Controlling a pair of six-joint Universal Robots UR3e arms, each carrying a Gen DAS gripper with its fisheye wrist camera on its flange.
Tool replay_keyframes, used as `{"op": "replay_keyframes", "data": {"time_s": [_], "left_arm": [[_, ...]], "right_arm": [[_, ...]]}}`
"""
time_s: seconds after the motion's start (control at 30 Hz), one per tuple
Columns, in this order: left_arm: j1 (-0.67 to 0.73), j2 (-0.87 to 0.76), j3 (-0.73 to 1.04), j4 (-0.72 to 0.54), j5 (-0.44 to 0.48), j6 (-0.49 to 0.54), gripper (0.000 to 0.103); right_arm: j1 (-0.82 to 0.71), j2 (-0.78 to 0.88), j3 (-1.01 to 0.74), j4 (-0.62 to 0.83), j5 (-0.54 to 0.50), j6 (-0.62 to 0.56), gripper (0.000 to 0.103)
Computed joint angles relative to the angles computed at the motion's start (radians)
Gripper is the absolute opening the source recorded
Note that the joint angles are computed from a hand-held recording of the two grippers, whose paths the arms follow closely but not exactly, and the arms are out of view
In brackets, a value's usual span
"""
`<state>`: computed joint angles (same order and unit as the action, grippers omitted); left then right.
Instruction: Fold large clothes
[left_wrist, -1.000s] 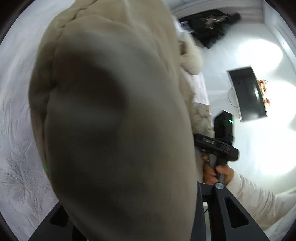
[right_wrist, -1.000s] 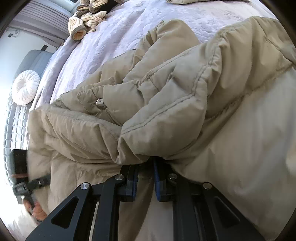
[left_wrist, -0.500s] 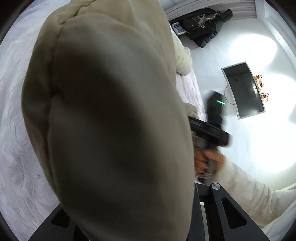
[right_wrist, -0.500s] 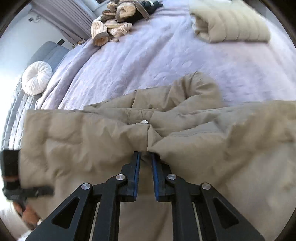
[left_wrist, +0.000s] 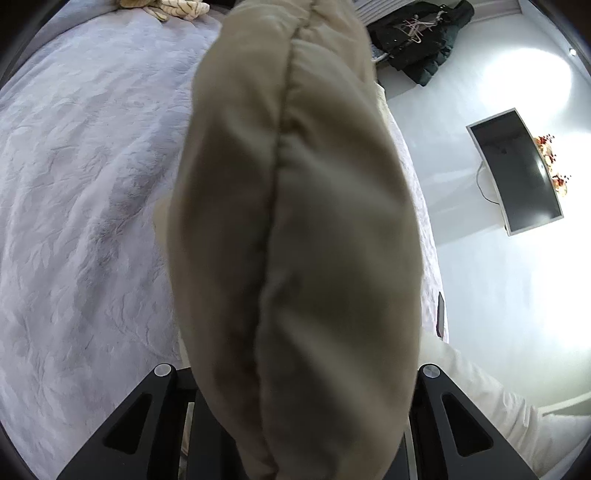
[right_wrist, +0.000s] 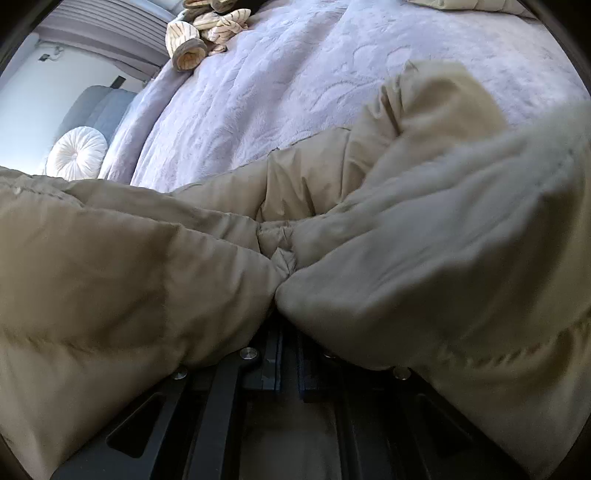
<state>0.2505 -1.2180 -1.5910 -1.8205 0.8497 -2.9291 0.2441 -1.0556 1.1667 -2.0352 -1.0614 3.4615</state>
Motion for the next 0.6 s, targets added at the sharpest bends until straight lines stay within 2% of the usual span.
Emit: {"op": "replay_keyframes", "data": {"time_s": [0.07,0.1,0.13,0.17,0.3,0.4,0.5,0.6], "left_arm": [[-0.007,0.000,0.020,-0.003,0.023,-0.024,0.026],[-0.052,-0.028,0.032,0.054,0.037,-0.094,0.026],[-0.059,-0.033,0.038,0.061,0.045,-0.114,0.026],[-0.065,-0.036,0.041,0.068,0.051,-0.134,0.026],[-0.113,-0.040,0.049,0.103,0.093,-0.212,0.026],[-0.203,-0.098,0.122,0.138,0.148,-0.299,0.026],[-0.313,-0.189,0.248,0.135,0.218,-0.384,0.026],[-0.438,-0.336,0.443,0.102,0.265,-0.485,0.026]], "right_arm": [[-0.027,-0.125,0.082,0.023,0.000,-0.008,0.005],[-0.041,-0.191,0.144,0.015,0.000,-0.014,0.005],[-0.063,-0.293,0.244,0.000,0.002,-0.019,0.005],[-0.087,-0.398,0.309,0.058,-0.005,-0.015,0.005],[-0.188,-0.775,0.654,0.112,0.057,-0.007,0.005],[-0.238,-0.972,0.875,0.079,0.112,0.031,0.005],[-0.223,-0.988,1.018,-0.108,0.154,0.109,0.005],[-0.181,-0.868,1.078,-0.298,0.146,0.154,0.004]]}}
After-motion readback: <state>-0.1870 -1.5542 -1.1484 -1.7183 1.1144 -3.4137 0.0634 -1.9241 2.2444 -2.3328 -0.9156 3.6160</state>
